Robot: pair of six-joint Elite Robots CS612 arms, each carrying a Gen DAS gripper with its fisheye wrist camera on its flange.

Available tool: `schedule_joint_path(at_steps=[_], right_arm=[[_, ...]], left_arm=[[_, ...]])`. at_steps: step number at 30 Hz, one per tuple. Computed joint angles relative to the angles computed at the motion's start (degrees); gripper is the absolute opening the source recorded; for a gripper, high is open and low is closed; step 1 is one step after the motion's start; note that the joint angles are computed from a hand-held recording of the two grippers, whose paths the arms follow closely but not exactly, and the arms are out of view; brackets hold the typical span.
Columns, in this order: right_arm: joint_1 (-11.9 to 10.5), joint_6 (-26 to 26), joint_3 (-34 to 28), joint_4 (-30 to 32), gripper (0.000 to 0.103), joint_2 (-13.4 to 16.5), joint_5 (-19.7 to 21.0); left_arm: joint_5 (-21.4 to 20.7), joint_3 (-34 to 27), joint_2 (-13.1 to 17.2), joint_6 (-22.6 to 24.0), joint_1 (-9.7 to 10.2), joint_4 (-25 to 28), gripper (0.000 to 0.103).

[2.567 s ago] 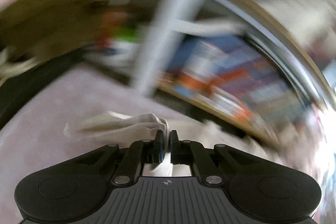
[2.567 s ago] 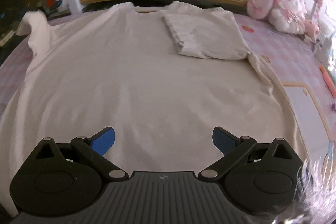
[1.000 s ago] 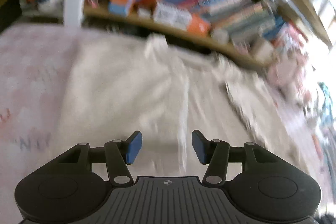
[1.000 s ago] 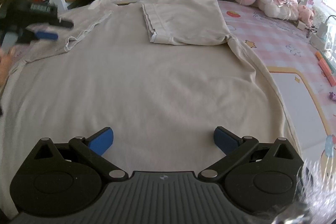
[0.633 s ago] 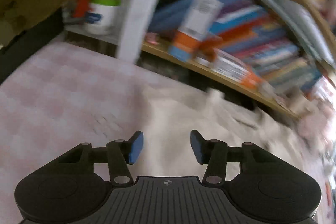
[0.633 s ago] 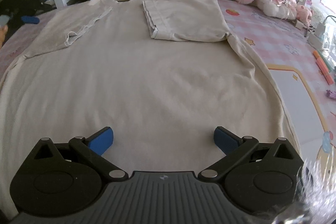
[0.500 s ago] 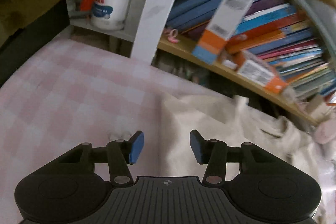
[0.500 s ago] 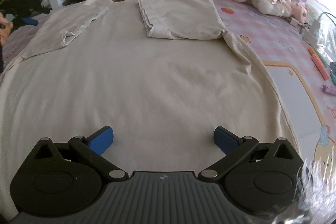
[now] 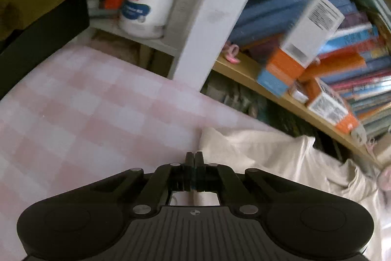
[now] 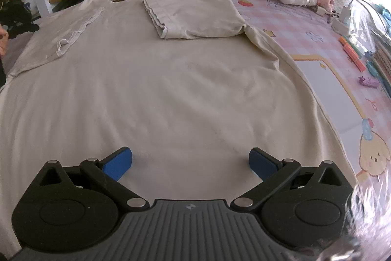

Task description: Fold clothes

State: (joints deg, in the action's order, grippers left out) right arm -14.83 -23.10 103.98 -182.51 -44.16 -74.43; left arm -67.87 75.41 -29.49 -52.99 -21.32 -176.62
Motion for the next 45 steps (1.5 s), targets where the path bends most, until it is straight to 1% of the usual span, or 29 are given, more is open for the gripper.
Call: schedule_joint_path(at_steps=[3,7,11,12,15,17,19,20,22,24,25,28,29,30,31,33,35,36,37,39,40,42,45], right_arm=[[0.3,0.8,-0.2,-0.4,0.103,0.3,0.1],[0.5,0.6,-0.4,-0.6,0.103,0.4,-0.1],[0.6,-0.2,-0.6,-1.3,0.103,0.7,-0.1],[0.6,-0.4,-0.6,-1.5,0.103,0.7,-0.2],[0.6,-1.0,-0.4,-1.9,0.103,0.6,-0.7],[0.6,-1.9,0.2,-2.5,0.103,0.3,-0.9],[0.4,-2.7,0.9,-3.2,0.103,0.0,-0.5],[0.3,-3.0,1.2,-3.5,0.103,-0.1,-0.2],[-0.1,-3.5,1.8,-3.5,0.103,-0.5,0.6],[-0.4,-4.0,1.9,-3.6,0.103,-0.6,1.6],[-0.5,-4.3,1.9,-3.6,0.103,-0.6,2.1],[-1.3,-5.6,2.0,-3.9,0.103,-0.8,5.0],[-1.6,-6.3,2.1,-3.9,0.103,-1.0,6.4],[-1.9,-7.1,2.3,-3.9,0.103,-1.1,7.6],[-2.3,-8.0,2.4,-3.7,0.103,-1.3,9.0],[-3.2,-10.1,2.9,-3.0,0.103,-1.8,11.7],[-4.3,-12.2,3.4,-2.7,0.103,-2.2,14.5],[-4.9,-13.2,3.7,-2.6,0.103,-2.5,16.0],[-5.6,-14.3,4.0,-2.3,0.103,-2.7,17.5],[-6.9,-16.2,4.4,-1.2,0.103,-3.1,19.8],[-7.5,-17.1,4.5,-0.4,0.103,-3.3,20.9],[-8.8,-19.3,5.0,0.8,0.103,-3.6,22.9],[-10.9,-22.6,5.8,2.7,0.103,-4.1,25.4]], left_arm=[[-0.5,-0.5,-0.1,3.4,0.18,1.1,0.0],[-0.4,0.2,-0.2,1.4,0.42,-0.1,0.0],[-0.9,0.3,-0.3,1.7,0.5,-0.1,0.0],[-0.8,0.5,-0.4,1.4,0.49,0.0,0.003],[1.2,2.0,-1.3,-0.1,0.14,-0.1,0.003],[1.2,4.2,-2.1,1.1,-0.16,-4.2,0.005],[1.3,7.3,-3.4,3.8,-0.88,-8.3,0.006],[1.4,8.9,-4.2,5.1,-1.33,-9.6,0.009],[1.9,12.6,-6.1,7.0,-2.66,-10.6,0.014],[2.7,16.4,-8.0,8.4,-4.22,-11.4,0.022],[3.1,18.1,-8.9,8.9,-5.06,-11.8,0.024],[5.5,22.8,-11.6,8.9,-7.85,-12.0,0.026],[6.5,24.2,-12.4,8.3,-8.84,-11.9,0.031],[7.8,25.7,-13.3,7.2,-9.94,-11.8,0.039],[9.3,27.2,-14.1,5.5,-11.13,-11.7,0.043],[12.6,29.4,-15.4,1.5,-13.57,-11.1,0.06],[15.5,30.7,-16.2,-1.8,-16.08,-9.8,0.068],[16.7,31.2,-16.6,-3.1,-17.21,-8.9,0.071],[17.9,31.5,-16.9,-4.3,-18.27,-7.7,0.071],[19.8,31.4,-17.4,-7.1,-20.25,-4.0,0.073],[20.3,31.4,-17.6,-8.2,-21.04,-3.0,0.074],[21.7,31.3,-17.8,-10.4,-22.7,-1.1,0.079],[23.3,30.9,-18.1,-14.2,-25.02,2.7,0.079]])
